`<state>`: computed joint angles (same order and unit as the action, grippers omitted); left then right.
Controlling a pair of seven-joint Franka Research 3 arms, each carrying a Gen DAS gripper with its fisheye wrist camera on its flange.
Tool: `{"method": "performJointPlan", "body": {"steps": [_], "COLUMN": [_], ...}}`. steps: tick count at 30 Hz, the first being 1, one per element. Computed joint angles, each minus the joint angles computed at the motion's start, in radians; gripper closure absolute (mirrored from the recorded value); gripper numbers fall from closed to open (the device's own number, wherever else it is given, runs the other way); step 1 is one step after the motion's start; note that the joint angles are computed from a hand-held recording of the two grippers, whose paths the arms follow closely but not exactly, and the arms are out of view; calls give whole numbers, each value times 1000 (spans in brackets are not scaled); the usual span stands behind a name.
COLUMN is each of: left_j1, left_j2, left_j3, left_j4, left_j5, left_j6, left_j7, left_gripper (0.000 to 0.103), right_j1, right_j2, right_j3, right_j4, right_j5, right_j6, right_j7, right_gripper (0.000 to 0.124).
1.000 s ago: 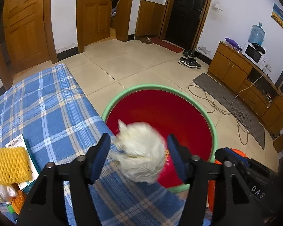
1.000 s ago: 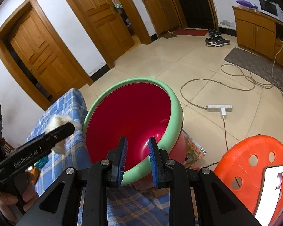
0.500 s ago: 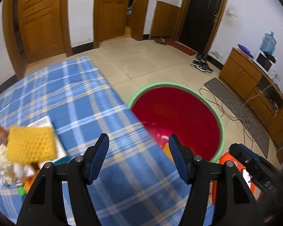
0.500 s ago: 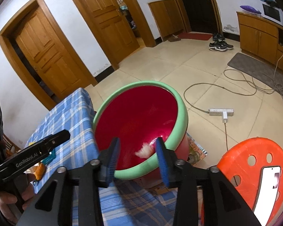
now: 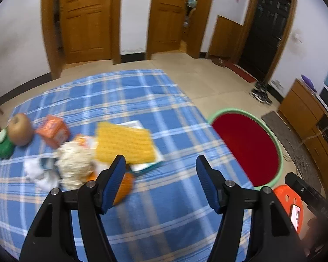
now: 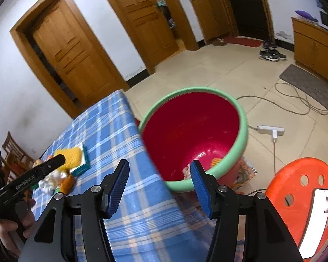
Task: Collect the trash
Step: 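Grasp the white socks with the left tool while the right tool grasps another yellow foam net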
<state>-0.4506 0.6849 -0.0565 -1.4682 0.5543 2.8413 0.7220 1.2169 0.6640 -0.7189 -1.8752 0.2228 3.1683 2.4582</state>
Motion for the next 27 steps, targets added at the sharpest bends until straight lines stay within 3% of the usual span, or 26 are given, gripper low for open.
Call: {"method": "performJointPlan", "body": {"steps": [4,9,16,20,27], "left_j1": [-13,9,27,65,139], "left_j2": [-64,-121,-175,-180,-142], "left_j3": [65,95,146,136,90], "left_j4": [-94,-188,-278,-302,-287], "left_j5": [49,105,224,271,234], "left_j6": [29,58,42,27,23], "left_j7": [-92,-181,-341,-404,-387], "left_gripper": [36,35,35,35,35], "right_j1": [-29,-101,-236,-324,-465], "right_j2": [12,25,71,119,271], "right_j3": [40,121,267,361,526], "right_j4": [52,134,294,421,731], "right_j5": [-24,-90,-181,-223,-273], "right_j6": [-28,-70,-140,-188,-297], "right_j7": [-8,-7,-24,-47,-114], "right_gripper": [64,64,64,64,57]}}
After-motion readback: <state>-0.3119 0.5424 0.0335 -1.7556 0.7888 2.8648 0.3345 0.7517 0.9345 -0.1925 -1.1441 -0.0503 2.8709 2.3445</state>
